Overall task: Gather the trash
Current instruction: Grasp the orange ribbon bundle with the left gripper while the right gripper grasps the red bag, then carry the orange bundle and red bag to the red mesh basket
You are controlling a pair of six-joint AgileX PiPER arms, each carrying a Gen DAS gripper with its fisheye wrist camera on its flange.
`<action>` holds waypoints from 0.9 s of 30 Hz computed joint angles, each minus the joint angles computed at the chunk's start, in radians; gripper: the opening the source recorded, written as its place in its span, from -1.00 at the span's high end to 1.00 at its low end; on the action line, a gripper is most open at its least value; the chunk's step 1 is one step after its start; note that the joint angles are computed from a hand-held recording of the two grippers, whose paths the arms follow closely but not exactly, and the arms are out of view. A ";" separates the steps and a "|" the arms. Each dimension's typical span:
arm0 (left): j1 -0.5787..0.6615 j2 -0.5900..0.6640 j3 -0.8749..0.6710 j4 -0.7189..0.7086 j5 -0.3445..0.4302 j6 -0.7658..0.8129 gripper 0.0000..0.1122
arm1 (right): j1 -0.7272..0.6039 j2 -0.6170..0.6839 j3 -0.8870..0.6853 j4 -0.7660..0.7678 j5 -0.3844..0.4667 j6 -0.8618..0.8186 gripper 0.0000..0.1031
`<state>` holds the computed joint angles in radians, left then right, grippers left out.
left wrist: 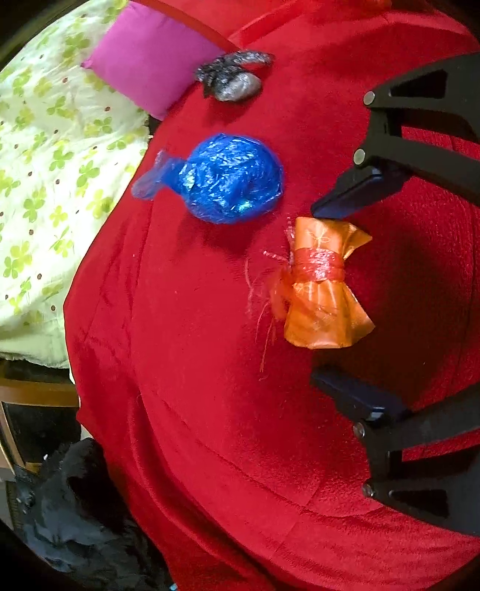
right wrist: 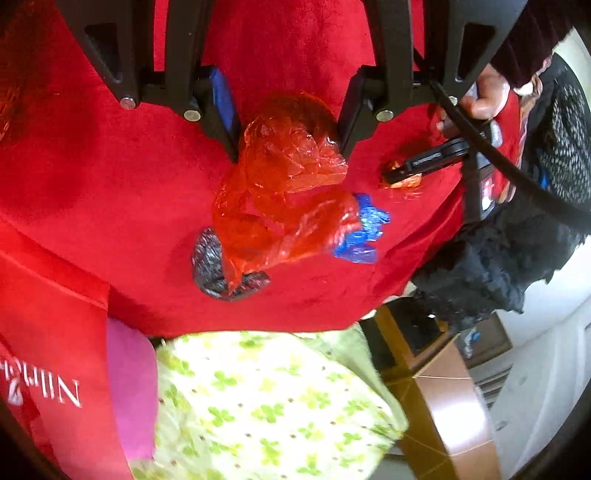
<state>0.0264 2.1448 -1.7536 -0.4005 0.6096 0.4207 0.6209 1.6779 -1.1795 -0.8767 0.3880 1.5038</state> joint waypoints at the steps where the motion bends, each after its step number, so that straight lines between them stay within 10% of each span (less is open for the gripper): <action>1: -0.005 -0.004 0.008 0.013 -0.011 -0.006 -0.40 | 0.006 -0.009 0.011 -0.029 -0.015 0.026 0.00; 13: -0.032 -0.105 0.142 0.034 -0.120 -0.005 -0.18 | 0.122 -0.122 0.093 -0.396 0.070 0.274 0.00; 27: -0.110 -0.549 0.641 -0.392 -0.261 0.411 -0.18 | 0.210 -0.409 0.286 -0.561 0.267 0.419 -0.01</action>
